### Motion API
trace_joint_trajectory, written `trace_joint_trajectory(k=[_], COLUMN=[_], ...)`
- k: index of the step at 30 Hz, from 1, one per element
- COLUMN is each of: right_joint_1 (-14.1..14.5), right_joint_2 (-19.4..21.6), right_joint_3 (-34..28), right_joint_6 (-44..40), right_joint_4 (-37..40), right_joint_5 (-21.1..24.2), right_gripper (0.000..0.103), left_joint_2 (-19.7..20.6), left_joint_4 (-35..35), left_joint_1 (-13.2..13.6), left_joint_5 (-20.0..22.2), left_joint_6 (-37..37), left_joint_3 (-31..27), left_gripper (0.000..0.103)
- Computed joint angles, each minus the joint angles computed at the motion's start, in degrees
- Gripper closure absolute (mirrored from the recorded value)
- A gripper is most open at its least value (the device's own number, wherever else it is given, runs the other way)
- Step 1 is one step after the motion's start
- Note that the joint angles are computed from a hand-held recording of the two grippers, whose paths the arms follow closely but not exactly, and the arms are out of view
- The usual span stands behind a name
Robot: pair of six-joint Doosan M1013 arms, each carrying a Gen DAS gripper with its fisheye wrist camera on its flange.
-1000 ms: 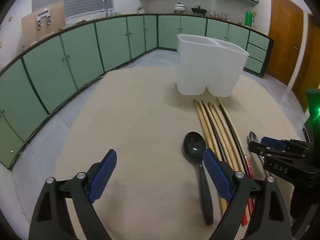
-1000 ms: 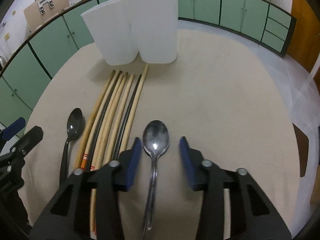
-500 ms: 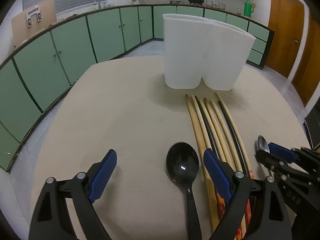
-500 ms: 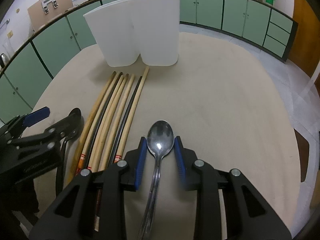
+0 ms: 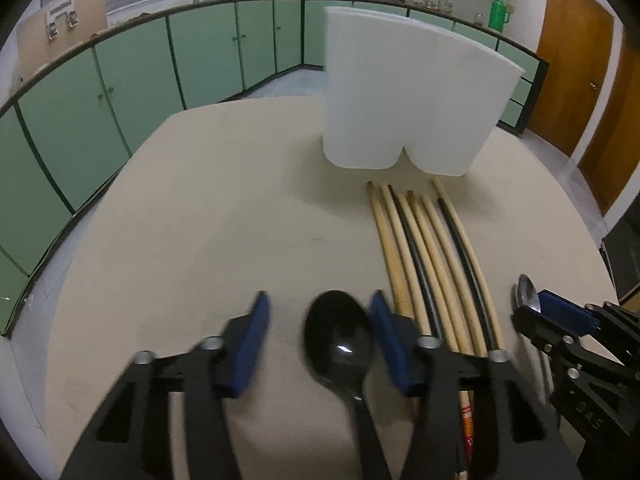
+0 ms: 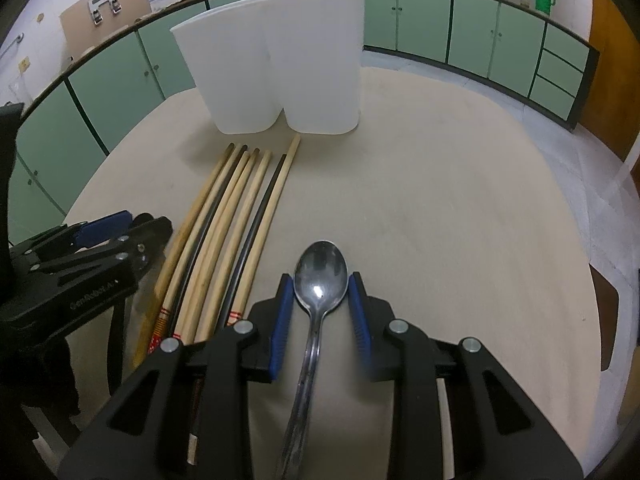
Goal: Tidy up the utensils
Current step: 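Grasp the black spoon with the left tool while the right tool grasps the silver spoon, then carry both spoons to the white holder and drop them into its compartments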
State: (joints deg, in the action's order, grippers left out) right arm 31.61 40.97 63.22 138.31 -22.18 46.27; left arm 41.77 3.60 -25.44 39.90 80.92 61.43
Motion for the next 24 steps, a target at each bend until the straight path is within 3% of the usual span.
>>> trace_joint_trajectory(k=[1,5,9,15,21,24], right_joint_1=[0.0,-0.1,-0.2,0.6,1.1,1.1], right_joint_2=[0.1,0.2,-1.7,-5.6,-7.8,-8.5], right_joint_3=[-0.2,-0.7,2.5,7.9,9.8,9.6], right_joint_6=[-0.2,-0.3,3.8,13.2,21.3,26.2], right_joint_4=[0.1,0.8,-0.8,-12.2,-24.1,-30.0], right_joint_5=[0.3,0.5,-4.2,-12.7,-16.6,-17.7], right_gripper=[0.075,0.076,0.076,0.076,0.076,0.076], left_joint_2=[-0.1,-0.8,-3.0,-7.2,-9.0,-9.0], left_joint_4=[-1.4,-3.6,-5.9,-7.8,-9.9,-15.8], left_joint_1=[0.1,0.2,0.5,0.9,0.9,1.0], left_joint_5=[-0.4,-2.0,-8.2,-22.0,-30.7,-33.2], left_joint_6=[1.1,3.3,5.5,7.7,9.2,14.4], left_joint_3=[0.2,1.5,5.1,11.8,14.0,13.5], left_gripper=[0.071,0.071,0.071,0.071,0.071,0.071])
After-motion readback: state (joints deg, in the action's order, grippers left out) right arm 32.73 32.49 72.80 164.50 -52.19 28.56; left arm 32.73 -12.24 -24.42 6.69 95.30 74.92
